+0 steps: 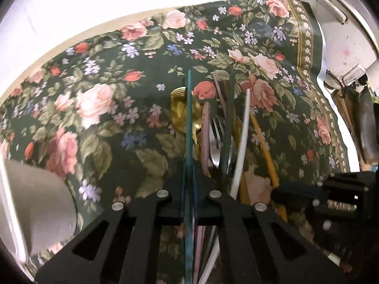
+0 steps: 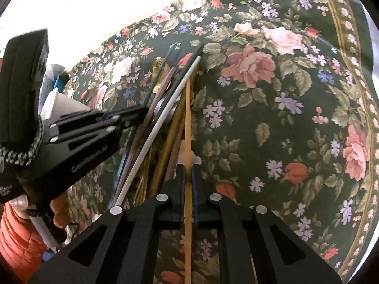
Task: Organize utensils
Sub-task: 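Grasp the green chopstick with the left tool while the right tool grasps the orange chopstick, then lift both held chopsticks and carry them over the white cup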
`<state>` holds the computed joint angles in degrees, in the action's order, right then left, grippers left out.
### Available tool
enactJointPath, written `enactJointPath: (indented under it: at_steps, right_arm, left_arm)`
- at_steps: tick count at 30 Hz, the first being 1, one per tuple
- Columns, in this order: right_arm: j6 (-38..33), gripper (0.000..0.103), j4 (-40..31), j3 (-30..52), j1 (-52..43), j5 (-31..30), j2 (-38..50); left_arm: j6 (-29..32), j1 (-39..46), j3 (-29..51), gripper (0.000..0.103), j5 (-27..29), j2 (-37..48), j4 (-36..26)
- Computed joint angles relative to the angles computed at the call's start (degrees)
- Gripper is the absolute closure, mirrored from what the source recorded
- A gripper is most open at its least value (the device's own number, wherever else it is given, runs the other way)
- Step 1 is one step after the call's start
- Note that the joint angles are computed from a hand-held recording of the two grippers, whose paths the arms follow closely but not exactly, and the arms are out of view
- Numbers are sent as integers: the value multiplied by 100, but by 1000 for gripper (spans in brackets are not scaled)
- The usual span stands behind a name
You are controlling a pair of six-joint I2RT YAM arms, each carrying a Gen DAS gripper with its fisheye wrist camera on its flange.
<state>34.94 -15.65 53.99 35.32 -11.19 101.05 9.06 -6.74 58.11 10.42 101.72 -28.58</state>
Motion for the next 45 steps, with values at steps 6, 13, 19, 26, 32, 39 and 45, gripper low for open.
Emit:
enactJointPath:
  at_steps: [6,13,19,26,32,39,45]
  right_arm:
    - [36,98,-18,-291,-24,92,-509]
    - [60,98,-255,-348,171,487,-1153]
    - [180,98,-399,-257,498,813,-1441]
    - [662,98,-655,118,1119,1513,-1656]
    - [796,98,-968,739,1534,2087,-1581]
    - [718,98,-1154,1546,1830,2575,-1354]
    - [546,98,-1206,2167,2036,2973,-1169]
  left_arm:
    - [-71,330,-544,100,181,-1016,-220]
    - [-141,667,-1006,100,467,-2345,-464]
    - [166,1095,-1200,100,714,-3324,-859]
    - [684,1830,-1045,100,1120,-4016,-1411]
    - [1193,2593,-558,100,1635,-4126,-1856]
    - [1784,3393,60,100,2096,-4142,-2118]
    - [2187,3927,570,100,2500,-3950,-2298]
